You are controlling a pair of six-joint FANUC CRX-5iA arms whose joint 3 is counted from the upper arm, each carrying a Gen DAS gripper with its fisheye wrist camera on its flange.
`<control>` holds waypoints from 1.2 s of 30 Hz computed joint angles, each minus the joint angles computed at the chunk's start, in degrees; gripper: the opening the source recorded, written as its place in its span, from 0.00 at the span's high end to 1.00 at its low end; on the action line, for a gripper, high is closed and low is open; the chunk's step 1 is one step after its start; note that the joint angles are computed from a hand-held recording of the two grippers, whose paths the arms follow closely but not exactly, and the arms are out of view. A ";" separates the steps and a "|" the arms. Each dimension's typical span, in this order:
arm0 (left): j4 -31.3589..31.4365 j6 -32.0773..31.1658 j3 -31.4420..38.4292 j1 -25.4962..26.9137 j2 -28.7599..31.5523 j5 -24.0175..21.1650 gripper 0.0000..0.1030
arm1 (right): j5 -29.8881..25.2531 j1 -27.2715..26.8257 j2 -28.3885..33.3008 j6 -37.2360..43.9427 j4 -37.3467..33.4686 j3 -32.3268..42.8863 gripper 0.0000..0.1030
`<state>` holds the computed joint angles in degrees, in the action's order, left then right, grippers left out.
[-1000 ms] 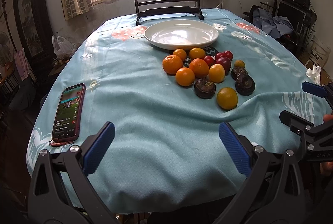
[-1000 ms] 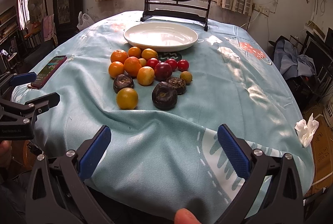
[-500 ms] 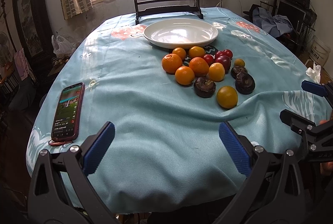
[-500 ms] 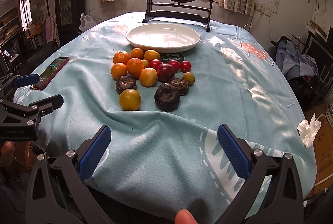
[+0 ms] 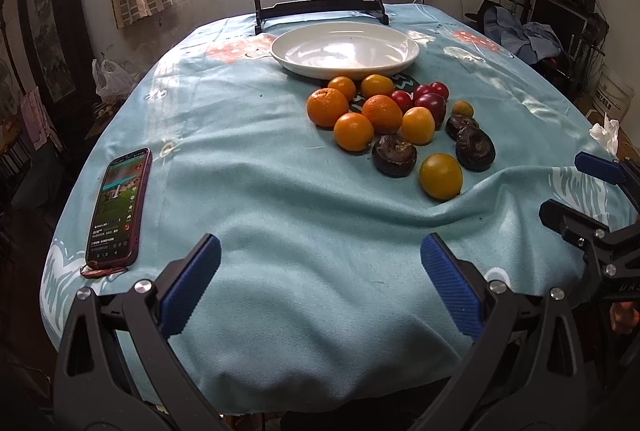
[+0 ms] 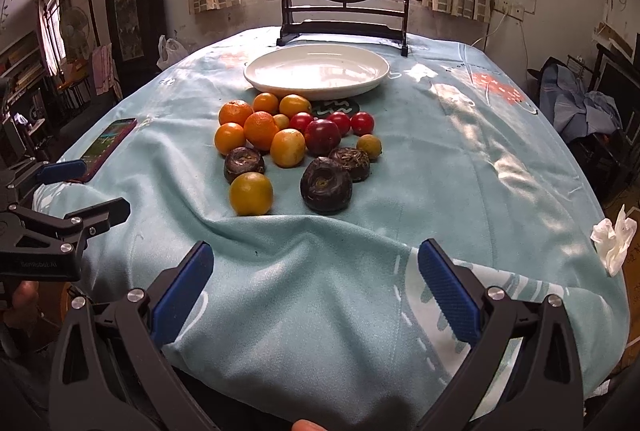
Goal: Organize fruits
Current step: 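Grasp a dark brown fruit with the right gripper while the left gripper grasps a yellow tomato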
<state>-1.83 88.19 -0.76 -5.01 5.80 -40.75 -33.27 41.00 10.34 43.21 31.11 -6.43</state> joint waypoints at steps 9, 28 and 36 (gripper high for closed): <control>5.81 -3.44 -1.40 2.44 1.94 2.56 0.02 | -0.19 -3.40 4.81 3.31 -7.12 6.21 0.31; 22.02 -24.92 -5.17 0.73 4.54 10.19 0.02 | -7.11 -6.04 14.86 18.40 -23.03 22.22 0.57; 30.36 -29.60 0.29 -0.79 10.86 4.17 0.31 | -2.65 -8.64 11.74 18.39 -29.32 19.01 0.57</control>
